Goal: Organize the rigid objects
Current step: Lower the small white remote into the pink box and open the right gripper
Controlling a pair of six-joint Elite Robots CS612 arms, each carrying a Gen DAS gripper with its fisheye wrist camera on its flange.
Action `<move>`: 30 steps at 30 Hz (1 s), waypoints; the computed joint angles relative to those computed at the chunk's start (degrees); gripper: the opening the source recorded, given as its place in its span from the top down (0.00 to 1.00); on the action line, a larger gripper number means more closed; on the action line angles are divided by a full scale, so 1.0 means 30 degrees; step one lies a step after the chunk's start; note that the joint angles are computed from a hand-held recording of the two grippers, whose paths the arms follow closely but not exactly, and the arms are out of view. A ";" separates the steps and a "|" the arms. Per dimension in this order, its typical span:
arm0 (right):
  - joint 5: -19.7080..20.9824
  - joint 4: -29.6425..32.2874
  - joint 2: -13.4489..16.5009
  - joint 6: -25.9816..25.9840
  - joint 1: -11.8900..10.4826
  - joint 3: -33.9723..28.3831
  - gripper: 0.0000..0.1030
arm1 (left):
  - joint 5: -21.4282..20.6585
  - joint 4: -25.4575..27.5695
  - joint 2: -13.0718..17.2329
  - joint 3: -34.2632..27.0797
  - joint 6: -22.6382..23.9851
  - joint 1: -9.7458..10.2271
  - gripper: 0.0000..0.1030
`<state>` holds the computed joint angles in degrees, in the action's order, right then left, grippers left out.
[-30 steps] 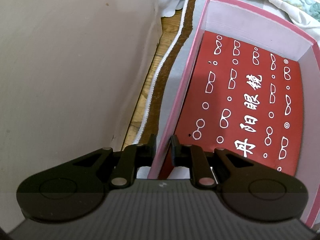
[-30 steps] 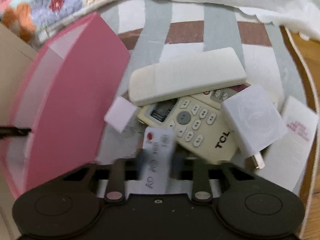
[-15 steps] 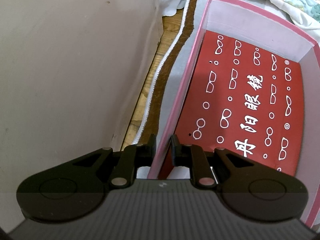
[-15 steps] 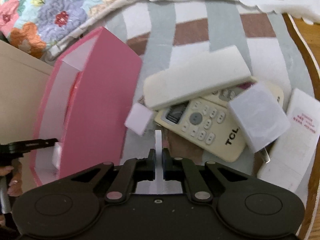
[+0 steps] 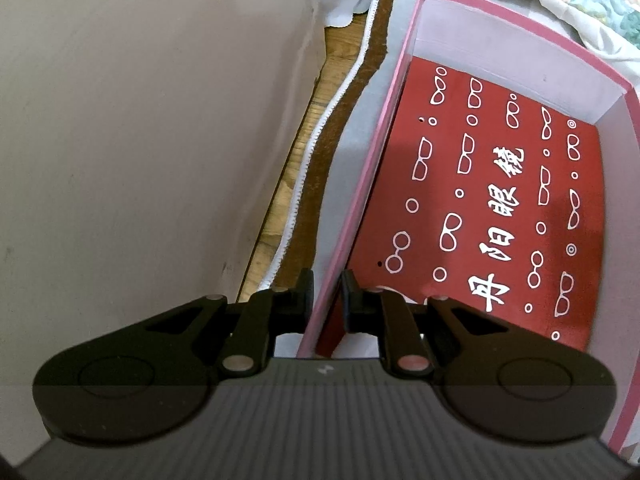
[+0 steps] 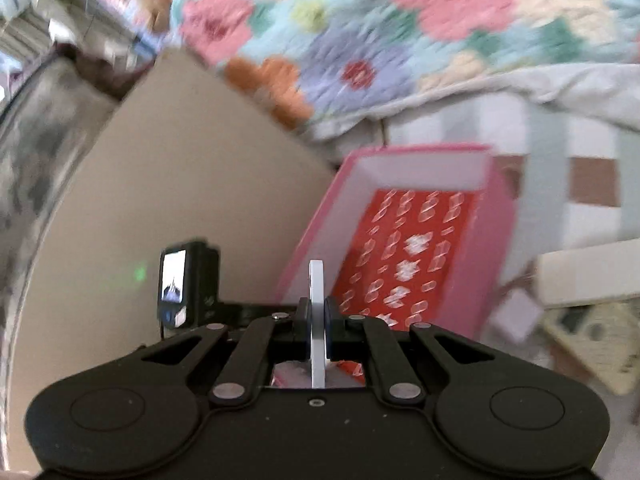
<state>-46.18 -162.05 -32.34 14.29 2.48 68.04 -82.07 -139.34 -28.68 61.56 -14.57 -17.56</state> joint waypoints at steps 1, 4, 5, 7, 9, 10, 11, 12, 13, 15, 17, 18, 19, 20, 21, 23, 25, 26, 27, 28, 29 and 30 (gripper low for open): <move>-0.0317 0.0460 0.0199 -0.0201 0.0231 -0.0343 0.92 | 0.0063 -0.0002 -0.0007 0.0012 0.0090 -0.0019 0.87; -0.0723 0.2356 0.1081 0.0040 0.0709 -0.1625 0.92 | 0.0508 -0.0075 -0.0036 0.0108 0.0833 -0.0146 0.87; -0.0998 0.2919 0.1368 0.0231 0.0855 -0.2051 0.92 | 0.0544 -0.0024 -0.0035 0.0088 0.0782 -0.0157 0.87; -0.1736 0.3798 0.1850 0.0469 0.1146 -0.2747 0.92 | 0.0337 0.0094 -0.0013 -0.0008 0.0492 -0.0102 0.87; -0.2640 0.4658 0.2251 0.0621 0.1414 -0.3382 0.92 | -0.0013 0.0065 -0.0024 -0.0010 0.0314 -0.0012 0.88; -0.2783 0.4764 0.2416 0.0735 0.1479 -0.3527 0.93 | -0.0230 0.0020 -0.0035 0.0003 0.0312 0.0036 0.88; -0.2739 0.4671 0.2533 0.0808 0.1526 -0.3634 0.92 | -0.0342 0.0038 -0.0033 -0.0006 0.0287 0.0072 0.88; -0.2879 0.4937 0.2584 0.0940 0.1586 -0.3790 0.92 | -0.0480 0.0028 -0.0032 -0.0010 0.0240 0.0114 0.89; -0.3018 0.5273 0.2626 0.1023 0.1652 -0.3974 0.92 | -0.0626 0.0048 -0.0030 -0.0028 0.0153 0.0153 0.89; -0.3311 0.5662 0.2728 0.1332 0.1742 -0.4234 0.92 | -0.0890 0.0108 -0.0027 -0.0076 0.0001 0.0219 0.89; -0.3948 0.5721 0.2692 0.1399 0.1891 -0.4237 0.92 | -0.0981 0.0112 -0.0027 -0.0085 -0.0017 0.0239 0.89; -0.4027 0.5632 0.2677 0.1614 0.1925 -0.4181 0.92 | -0.0996 0.0098 -0.0033 -0.0073 0.0010 0.0243 0.89; -0.3885 0.5513 0.2744 0.1868 0.1911 -0.4163 0.92 | -0.0985 0.0081 -0.0027 -0.0074 0.0054 0.0240 0.89; -0.3787 0.5378 0.2766 0.2153 0.1928 -0.4110 0.92 | -0.0950 0.0076 -0.0021 -0.0078 0.0099 0.0232 0.89; -0.4060 0.5405 0.2808 0.2097 0.2026 -0.4228 0.92 | -0.0898 0.0091 -0.0023 -0.0077 0.0132 0.0221 0.89; -0.5230 0.5857 0.2773 0.0992 0.2311 -0.4346 0.90 | -0.0718 0.0145 -0.0025 -0.0080 0.0277 0.0184 0.89; -0.5893 0.6299 0.2763 0.0247 0.2464 -0.4465 0.86 | -0.0576 0.0160 -0.0033 -0.0066 0.0352 0.0145 0.89; -0.6153 0.6226 0.2676 0.0122 0.2480 -0.4368 0.85 | -0.0567 0.0152 -0.0024 -0.0069 0.0325 0.0138 0.89; -0.6400 0.5999 0.2530 -0.0037 0.2464 -0.4172 0.77 | -0.0602 0.0141 -0.0027 -0.0059 0.0319 0.0150 0.89; -0.6667 0.5632 0.2362 -0.0276 0.2452 -0.3933 0.71 | -0.0654 0.0142 -0.0022 -0.0063 0.0303 0.0162 0.89; -0.7071 0.5130 0.2106 -0.0651 0.2435 -0.3580 0.70 | -0.0706 0.0158 -0.0018 -0.0077 0.0305 0.0181 0.89; -0.7368 0.4835 0.1898 -0.1045 0.2411 -0.3332 0.68 | -0.0738 0.0177 -0.0023 -0.0077 0.0304 0.0194 0.89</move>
<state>-68.28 -147.54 -26.64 11.15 9.71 58.04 -84.28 -138.81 -28.75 61.33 -13.66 -16.98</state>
